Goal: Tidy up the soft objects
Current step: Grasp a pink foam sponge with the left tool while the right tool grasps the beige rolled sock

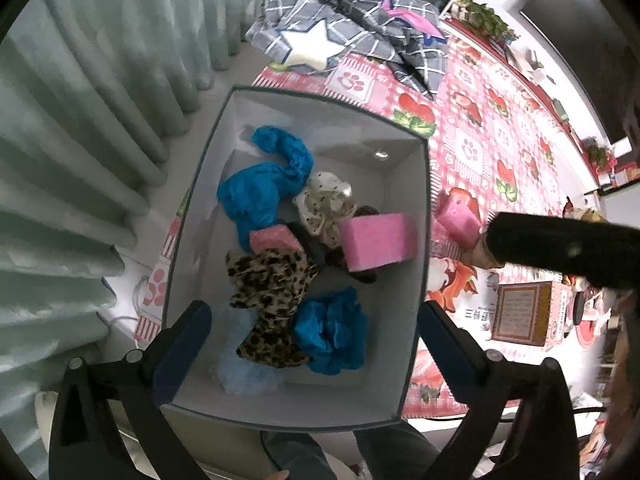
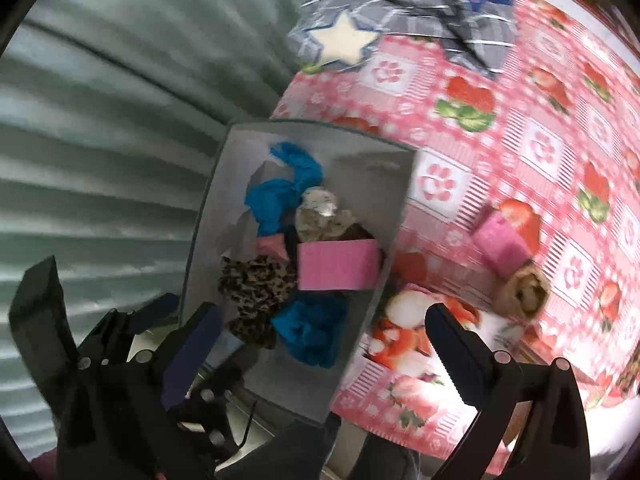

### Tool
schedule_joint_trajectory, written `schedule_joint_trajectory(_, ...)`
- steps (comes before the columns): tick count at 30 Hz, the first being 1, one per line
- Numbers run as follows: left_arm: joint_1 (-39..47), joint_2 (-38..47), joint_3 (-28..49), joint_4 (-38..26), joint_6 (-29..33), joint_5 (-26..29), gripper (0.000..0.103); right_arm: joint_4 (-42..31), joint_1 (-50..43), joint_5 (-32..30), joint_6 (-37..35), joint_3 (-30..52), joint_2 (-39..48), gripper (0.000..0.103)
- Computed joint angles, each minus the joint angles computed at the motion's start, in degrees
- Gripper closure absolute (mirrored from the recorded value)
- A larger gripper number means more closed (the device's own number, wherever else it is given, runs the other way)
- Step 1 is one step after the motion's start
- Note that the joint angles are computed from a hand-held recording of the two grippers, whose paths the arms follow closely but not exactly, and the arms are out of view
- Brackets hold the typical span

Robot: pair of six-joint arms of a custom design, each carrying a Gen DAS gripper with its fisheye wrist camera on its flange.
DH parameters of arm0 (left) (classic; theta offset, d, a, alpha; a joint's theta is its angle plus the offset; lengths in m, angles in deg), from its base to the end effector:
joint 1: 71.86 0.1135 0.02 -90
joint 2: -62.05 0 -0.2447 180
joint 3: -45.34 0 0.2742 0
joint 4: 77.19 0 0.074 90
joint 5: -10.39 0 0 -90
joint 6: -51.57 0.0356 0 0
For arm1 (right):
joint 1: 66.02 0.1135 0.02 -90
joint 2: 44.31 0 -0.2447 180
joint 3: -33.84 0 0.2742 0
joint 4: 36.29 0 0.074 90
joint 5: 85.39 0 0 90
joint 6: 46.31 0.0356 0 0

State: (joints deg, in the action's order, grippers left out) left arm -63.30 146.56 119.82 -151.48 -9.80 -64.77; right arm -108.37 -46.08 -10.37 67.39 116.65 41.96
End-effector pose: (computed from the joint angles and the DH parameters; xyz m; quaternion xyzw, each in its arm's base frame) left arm 0.2756 0.0323 0.2014 0.1789 0.9741 -0.1066 0.0877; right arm 0.2834 0.1126 0.2362 0.0159 0.9836 0.1664 0.0678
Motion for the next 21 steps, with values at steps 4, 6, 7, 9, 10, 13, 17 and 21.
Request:
schedule_joint_trajectory(4, -3.56, -1.44, 1.04, -1.77, 0.36, 1.63, 0.000, -5.15, -7.29, -2.18, -0.81, -4.78, -8.98, 0.001)
schedule_joint_trajectory(6, -6.05, -2.23, 1.26, -2.35, -0.29, 2.00, 0.000, -9.03, -12.62, -2.91, -2.65, -6.21, -12.81, 0.001)
schedule_joint_trajectory(7, -7.13, -2.54, 1.28, -2.62, -0.65, 2.24, 0.000, -11.32, -16.09, -3.10, -4.21, -6.79, -14.63, 0.001)
schedule_joint_trajectory(9, -9.49, -3.08, 1.19, -3.09, -1.42, 2.42, 0.000, -14.66, -21.92, -3.61, -7.58, -7.28, -16.51, 0.001)
schedule_joint_trajectory(10, -10.92, -3.52, 0.84, -3.02, -2.19, 2.26, 0.000, -16.01, -24.60, -3.65, -9.29, -7.51, -17.21, 0.001)
schedule_joint_trajectory(13, -14.54, -4.07, 0.02, -3.17, -4.21, 1.72, 0.000, -18.86, -32.85, -1.40, -16.45, -7.16, -15.19, 0.001)
schedule_joint_trajectory(17, -19.25, -4.71, -1.22, -2.75, -7.27, 0.15, 0.000, -18.14, -39.07, -0.04, -23.16, -7.18, -8.40, 0.001)
schedule_joint_trajectory(21, -23.82, -4.29, -1.48, -2.12, -10.83, -2.22, 0.000, -15.26, -40.44, 1.60, -28.14, -5.81, 2.61, 0.001)
